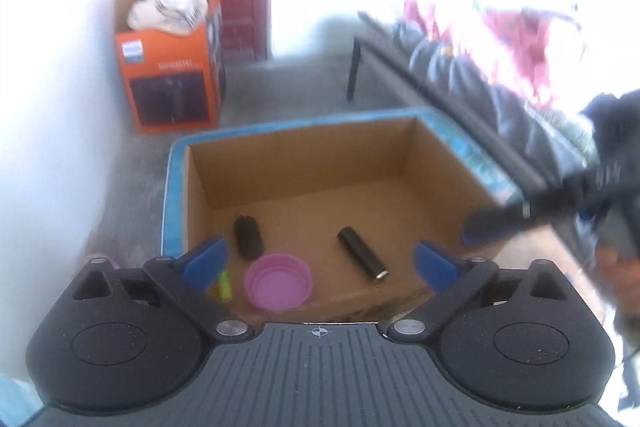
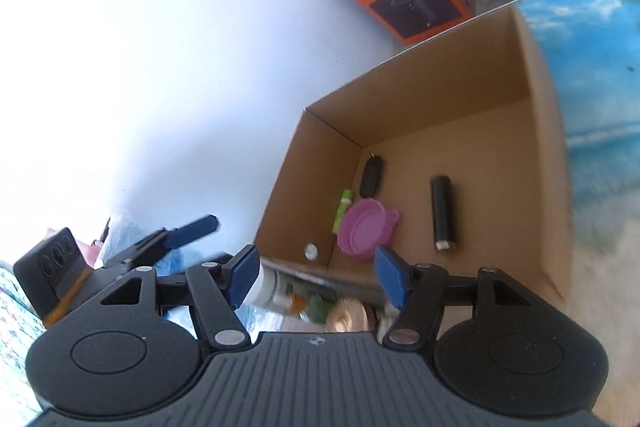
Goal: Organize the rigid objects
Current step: 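Move the open right tool back to the black tape roll, then grasp the black tape roll by its wall with the right tool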
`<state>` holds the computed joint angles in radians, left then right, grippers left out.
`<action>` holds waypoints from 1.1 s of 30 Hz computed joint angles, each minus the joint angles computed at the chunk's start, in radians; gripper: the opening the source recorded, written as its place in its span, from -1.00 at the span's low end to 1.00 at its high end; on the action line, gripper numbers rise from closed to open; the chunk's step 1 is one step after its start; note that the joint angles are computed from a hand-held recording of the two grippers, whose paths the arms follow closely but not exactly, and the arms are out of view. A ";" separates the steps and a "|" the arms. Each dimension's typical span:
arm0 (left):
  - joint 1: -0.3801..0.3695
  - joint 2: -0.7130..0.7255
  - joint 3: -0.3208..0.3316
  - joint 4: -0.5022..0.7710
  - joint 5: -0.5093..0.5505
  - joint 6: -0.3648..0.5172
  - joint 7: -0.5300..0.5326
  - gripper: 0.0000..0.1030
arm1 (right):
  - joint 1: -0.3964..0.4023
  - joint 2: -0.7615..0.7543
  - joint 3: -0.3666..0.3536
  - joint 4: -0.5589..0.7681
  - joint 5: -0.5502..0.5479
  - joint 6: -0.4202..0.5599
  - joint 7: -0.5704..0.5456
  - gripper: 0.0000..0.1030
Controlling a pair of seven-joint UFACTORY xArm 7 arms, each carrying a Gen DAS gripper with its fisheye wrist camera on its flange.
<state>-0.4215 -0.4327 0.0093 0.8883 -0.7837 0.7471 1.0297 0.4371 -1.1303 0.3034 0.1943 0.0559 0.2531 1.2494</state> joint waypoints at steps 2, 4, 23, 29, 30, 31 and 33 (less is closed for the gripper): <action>-0.013 -0.067 0.012 -0.079 -0.050 -0.036 0.033 0.99 | -0.001 -0.072 0.105 -0.018 0.006 0.076 0.094 0.29; -0.028 -0.138 0.027 -0.168 -0.089 -0.065 0.059 0.99 | 0.007 -0.087 0.199 -0.033 0.004 0.104 0.200 0.29; -0.103 -0.364 0.016 -0.558 0.155 -0.184 -0.085 0.91 | -0.102 0.292 0.523 0.191 -0.279 0.190 0.543 0.05; -0.157 -0.360 0.061 -0.584 0.182 -0.234 -0.106 0.61 | -0.154 0.404 0.518 0.237 -0.394 0.152 0.556 -0.19; -0.167 -0.367 0.073 -0.589 0.183 -0.237 -0.101 0.55 | -0.156 0.418 0.514 0.240 -0.407 0.147 0.558 -0.23; -0.175 -0.375 0.083 -0.594 0.183 -0.239 -0.096 0.50 | -0.156 0.431 0.508 0.240 -0.418 0.142 0.560 -0.33; -0.193 -0.385 0.101 -0.602 0.182 -0.246 -0.082 0.38 | -0.154 0.449 0.501 0.238 -0.434 0.136 0.572 -0.41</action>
<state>-0.6143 -0.8175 0.1102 0.2860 -0.6014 0.5013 0.9482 0.2828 -0.6811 0.8042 0.4325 -0.3781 0.3887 1.8219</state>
